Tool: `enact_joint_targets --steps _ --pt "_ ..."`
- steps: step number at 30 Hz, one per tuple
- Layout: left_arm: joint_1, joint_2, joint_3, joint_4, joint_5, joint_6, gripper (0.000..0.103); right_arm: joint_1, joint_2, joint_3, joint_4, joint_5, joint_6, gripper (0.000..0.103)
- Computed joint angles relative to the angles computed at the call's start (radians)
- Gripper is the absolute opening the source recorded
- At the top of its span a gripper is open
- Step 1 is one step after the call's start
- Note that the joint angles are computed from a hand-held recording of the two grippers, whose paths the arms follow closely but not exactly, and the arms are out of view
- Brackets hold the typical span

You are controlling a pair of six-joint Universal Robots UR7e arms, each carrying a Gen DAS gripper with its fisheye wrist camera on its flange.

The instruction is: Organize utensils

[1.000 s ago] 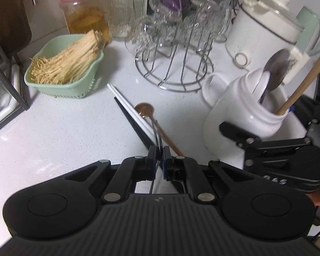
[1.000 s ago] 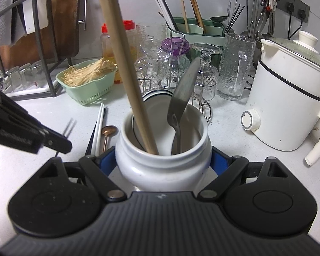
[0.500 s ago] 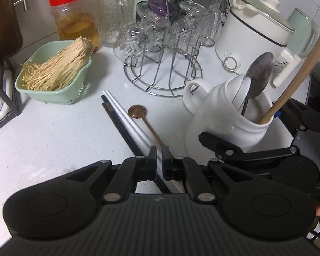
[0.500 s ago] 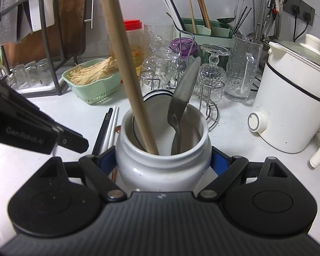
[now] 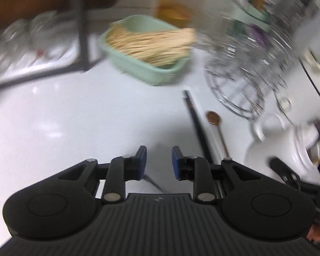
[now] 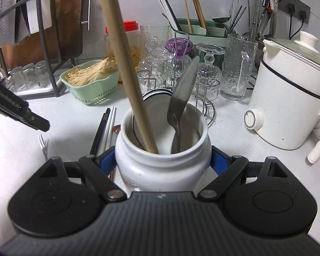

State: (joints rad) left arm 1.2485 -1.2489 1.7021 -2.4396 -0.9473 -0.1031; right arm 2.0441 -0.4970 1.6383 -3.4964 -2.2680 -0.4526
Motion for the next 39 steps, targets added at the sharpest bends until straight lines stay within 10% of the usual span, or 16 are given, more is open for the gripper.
enact_joint_targets --steps 19,26,39 --pt "0.037 0.066 -0.046 0.040 0.069 -0.049 0.031 0.003 0.004 -0.003 -0.005 -0.009 0.005 0.091" --pt "0.013 0.102 -0.064 0.069 0.148 0.006 0.005 0.003 0.005 -0.003 -0.003 -0.010 0.003 0.091" --pt "-0.029 0.101 -0.056 0.070 0.178 0.048 0.000 0.003 0.004 -0.001 -0.005 -0.006 -0.001 0.091"
